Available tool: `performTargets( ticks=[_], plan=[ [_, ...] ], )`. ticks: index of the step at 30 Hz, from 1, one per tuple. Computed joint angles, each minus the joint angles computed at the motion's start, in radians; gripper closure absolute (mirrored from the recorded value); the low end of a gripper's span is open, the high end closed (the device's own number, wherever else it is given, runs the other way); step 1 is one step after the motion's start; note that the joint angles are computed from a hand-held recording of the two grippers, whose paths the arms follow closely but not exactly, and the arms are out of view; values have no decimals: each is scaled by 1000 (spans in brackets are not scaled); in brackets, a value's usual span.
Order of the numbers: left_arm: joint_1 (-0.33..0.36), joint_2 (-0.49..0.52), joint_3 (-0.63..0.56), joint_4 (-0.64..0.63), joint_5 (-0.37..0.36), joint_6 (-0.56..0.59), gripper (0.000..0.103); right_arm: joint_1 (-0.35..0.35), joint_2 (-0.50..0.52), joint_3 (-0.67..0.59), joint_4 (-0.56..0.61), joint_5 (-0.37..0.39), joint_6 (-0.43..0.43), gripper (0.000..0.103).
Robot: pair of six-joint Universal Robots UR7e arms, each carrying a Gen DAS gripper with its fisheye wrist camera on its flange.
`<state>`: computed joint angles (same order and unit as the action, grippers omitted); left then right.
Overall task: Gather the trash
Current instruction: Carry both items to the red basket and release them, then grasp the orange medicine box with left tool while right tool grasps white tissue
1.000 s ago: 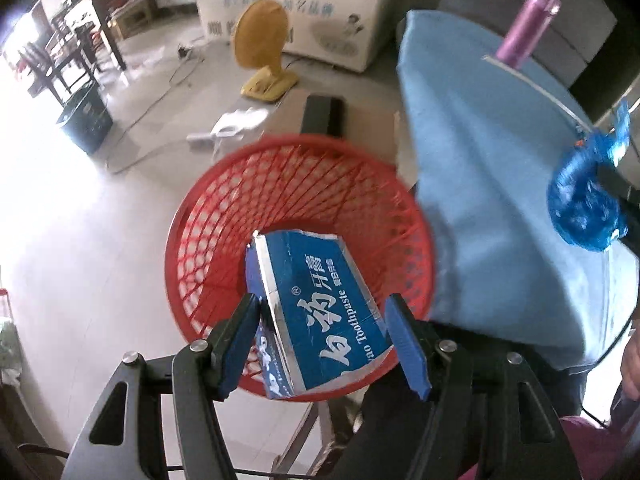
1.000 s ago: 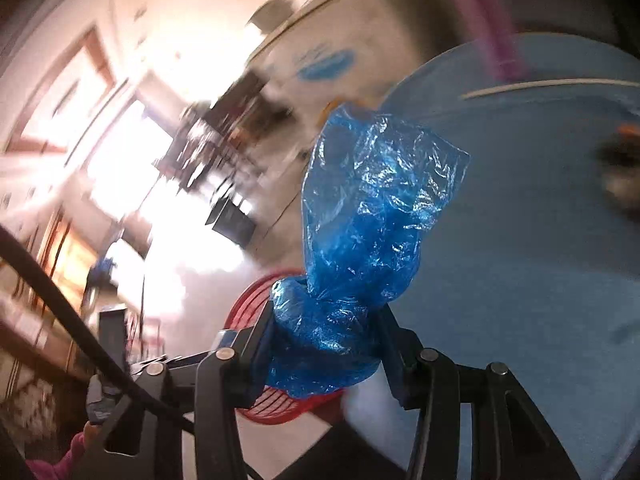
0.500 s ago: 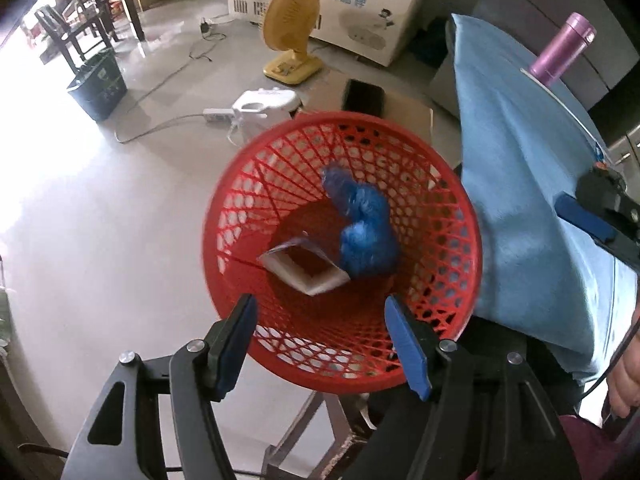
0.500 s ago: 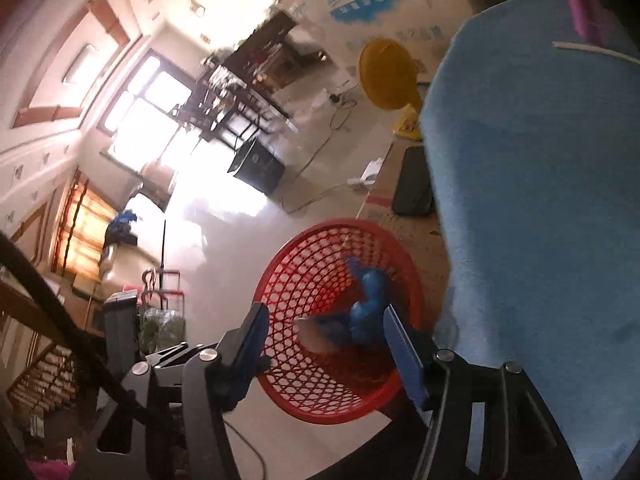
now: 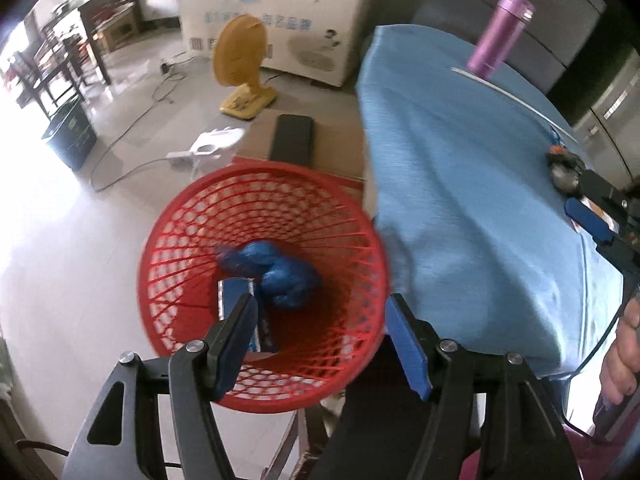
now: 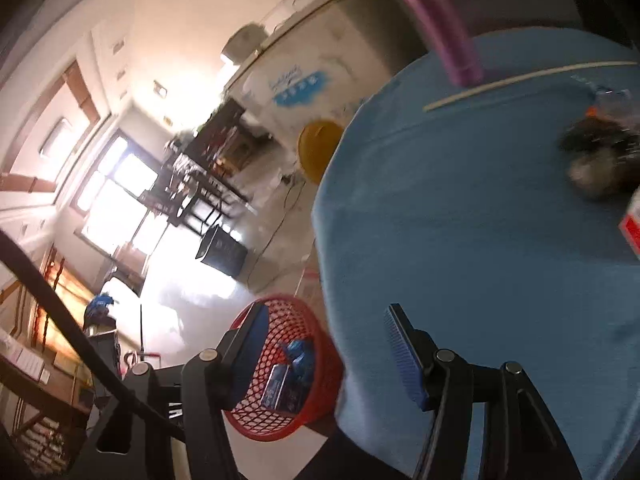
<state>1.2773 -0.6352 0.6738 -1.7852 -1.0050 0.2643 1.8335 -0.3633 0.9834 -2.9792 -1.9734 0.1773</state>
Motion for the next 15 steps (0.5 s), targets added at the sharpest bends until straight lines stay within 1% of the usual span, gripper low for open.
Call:
performTargets(
  ticks=[6,9,10,15],
  plan=[
    [-41,-25,81,-39,-5,29,36,-6,-104,171,-144,-28,31,39],
    [-60,-35,114,-45,-11,41,36,-13,-162,265,-236,-46,51,39],
    [-65,-36,119,-41,-17,43,36,-15,-168,275,-251,-51,55,39],
    [-107,-32,148,-61,-57,76,36,-26,-258,427,-420,-107,86,39]
  ],
)
